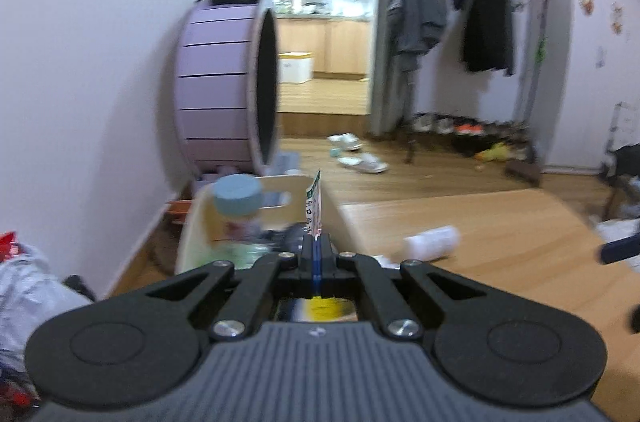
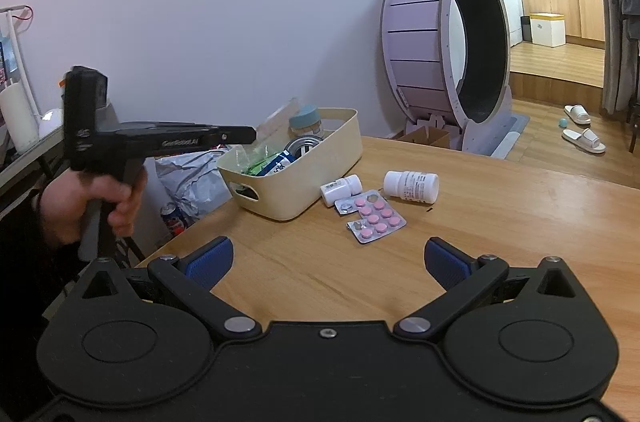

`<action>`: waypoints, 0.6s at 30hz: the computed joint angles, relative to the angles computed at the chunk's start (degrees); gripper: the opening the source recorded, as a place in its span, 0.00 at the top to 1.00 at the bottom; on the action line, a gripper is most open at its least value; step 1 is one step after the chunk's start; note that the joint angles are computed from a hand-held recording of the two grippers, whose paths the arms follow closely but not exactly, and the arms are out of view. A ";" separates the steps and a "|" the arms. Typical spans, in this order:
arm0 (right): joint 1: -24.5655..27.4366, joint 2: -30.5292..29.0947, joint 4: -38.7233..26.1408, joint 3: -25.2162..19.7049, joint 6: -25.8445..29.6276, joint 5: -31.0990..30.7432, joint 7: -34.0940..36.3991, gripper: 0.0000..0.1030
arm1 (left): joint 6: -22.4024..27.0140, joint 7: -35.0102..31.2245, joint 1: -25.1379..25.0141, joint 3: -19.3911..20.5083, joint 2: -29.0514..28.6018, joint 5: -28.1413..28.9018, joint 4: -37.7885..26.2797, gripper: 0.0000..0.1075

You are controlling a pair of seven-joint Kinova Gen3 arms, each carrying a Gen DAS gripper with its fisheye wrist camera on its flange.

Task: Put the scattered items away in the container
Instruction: 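Carry the strip into the cream basket and open the left gripper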

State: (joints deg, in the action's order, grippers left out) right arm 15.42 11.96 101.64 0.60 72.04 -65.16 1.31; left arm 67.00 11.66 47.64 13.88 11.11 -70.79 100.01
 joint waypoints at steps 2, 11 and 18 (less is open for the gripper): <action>-0.10 0.04 -0.02 -0.02 -0.01 0.11 -0.21 0.00 | 2.00 -1.20 -0.32 -0.44 1.08 1.22 -1.08 1.00; -0.34 0.11 0.36 -0.10 -0.83 0.39 -1.13 0.00 | 2.24 -4.01 0.08 -1.75 1.82 3.95 -2.65 0.85; -0.70 -0.18 1.62 -0.10 -4.29 -1.50 -1.15 0.00 | -4.94 3.41 -1.09 -0.38 -2.37 -0.53 1.77 0.59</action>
State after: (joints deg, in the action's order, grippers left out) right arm 14.72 11.78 103.26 0.50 67.75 -66.66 0.16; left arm 62.06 15.08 46.56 13.50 8.75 -71.31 101.78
